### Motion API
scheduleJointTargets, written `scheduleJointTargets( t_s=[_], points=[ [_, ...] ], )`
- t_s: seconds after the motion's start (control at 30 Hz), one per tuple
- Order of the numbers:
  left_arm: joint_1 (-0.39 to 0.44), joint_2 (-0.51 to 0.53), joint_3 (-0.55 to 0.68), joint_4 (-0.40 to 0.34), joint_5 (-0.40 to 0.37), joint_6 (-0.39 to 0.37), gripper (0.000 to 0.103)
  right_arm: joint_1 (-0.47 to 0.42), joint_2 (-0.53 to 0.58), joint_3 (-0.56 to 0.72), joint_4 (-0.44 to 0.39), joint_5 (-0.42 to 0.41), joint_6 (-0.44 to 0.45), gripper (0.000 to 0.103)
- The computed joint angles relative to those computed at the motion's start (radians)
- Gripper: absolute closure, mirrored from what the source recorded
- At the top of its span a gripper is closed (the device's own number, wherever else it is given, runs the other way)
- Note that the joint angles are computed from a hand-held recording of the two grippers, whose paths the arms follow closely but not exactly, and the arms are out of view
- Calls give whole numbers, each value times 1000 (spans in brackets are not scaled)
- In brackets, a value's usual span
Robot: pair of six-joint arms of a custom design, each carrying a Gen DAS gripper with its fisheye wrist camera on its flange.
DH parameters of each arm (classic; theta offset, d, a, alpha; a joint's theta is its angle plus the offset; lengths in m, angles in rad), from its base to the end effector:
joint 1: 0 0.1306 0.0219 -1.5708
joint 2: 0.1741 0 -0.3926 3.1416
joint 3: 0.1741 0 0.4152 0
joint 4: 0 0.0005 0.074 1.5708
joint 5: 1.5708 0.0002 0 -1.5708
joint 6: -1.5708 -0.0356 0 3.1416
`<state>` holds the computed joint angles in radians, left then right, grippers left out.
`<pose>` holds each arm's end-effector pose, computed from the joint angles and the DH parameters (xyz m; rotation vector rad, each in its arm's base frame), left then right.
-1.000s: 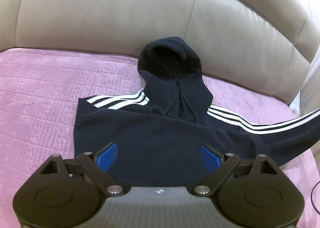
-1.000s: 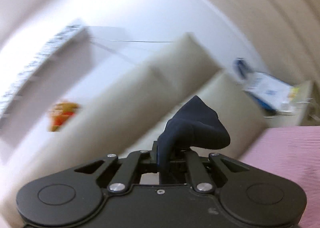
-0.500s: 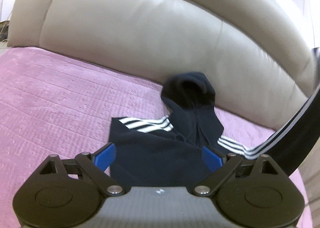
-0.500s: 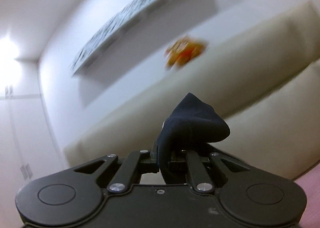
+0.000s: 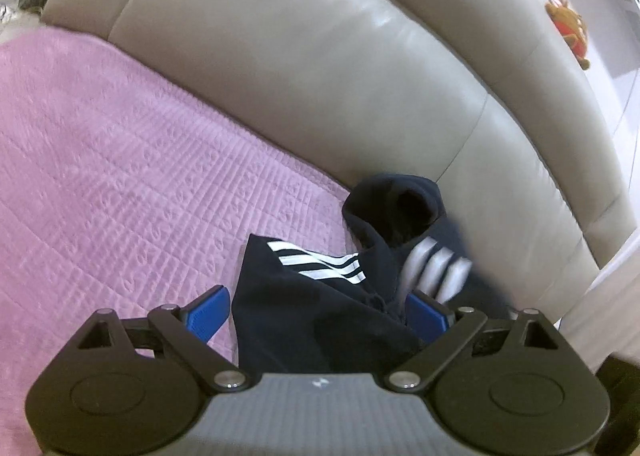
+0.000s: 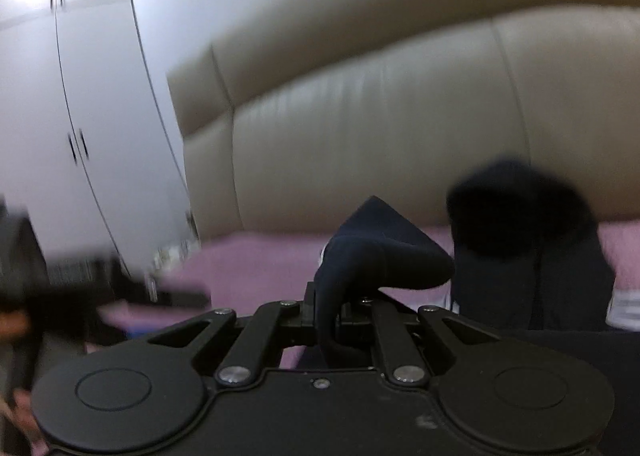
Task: Fold large clothes
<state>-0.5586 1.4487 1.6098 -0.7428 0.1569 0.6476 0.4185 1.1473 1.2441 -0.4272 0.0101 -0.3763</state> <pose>0.4574 -0.2931 0.5291 -0.0048 2.2743 -0.8421 0.4041 0.1788 0.5154 -0.0339 1.9362 0.5262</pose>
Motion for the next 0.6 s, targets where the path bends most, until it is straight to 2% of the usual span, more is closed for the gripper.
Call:
scheduleJointTargets(
  t_s=[0.07, 0.17, 0.27, 0.3, 0.33, 0.4, 0.47, 0.53, 0.6],
  points=[
    [1, 22, -2, 11, 21, 4, 7, 0, 22, -6, -26, -15, 22, 94],
    [4, 54, 1, 15, 58, 5, 7, 9, 54, 5, -86, -46, 110, 93],
    [3, 73, 2, 19, 71, 20, 7, 30, 78, 22, -157, -58, 205, 86],
    [2, 75, 1, 22, 76, 24, 7, 38, 79, 26, -180, -75, 226, 69],
    [2, 77, 4, 20, 80, 21, 7, 43, 63, 14, -192, -99, 239, 48],
    [0, 82, 14, 10, 78, -9, 7, 47, 37, 4, -193, -173, 273, 27],
    [-7, 88, 30, -7, 63, -49, 7, 65, -4, -20, -186, -217, 262, 27],
    [-15, 98, 51, -32, 50, -88, 6, 60, -16, -8, -220, -269, 229, 27],
    [-25, 116, 80, -76, 39, -135, 6, 54, -41, 1, -265, -265, 214, 26]
  ],
)
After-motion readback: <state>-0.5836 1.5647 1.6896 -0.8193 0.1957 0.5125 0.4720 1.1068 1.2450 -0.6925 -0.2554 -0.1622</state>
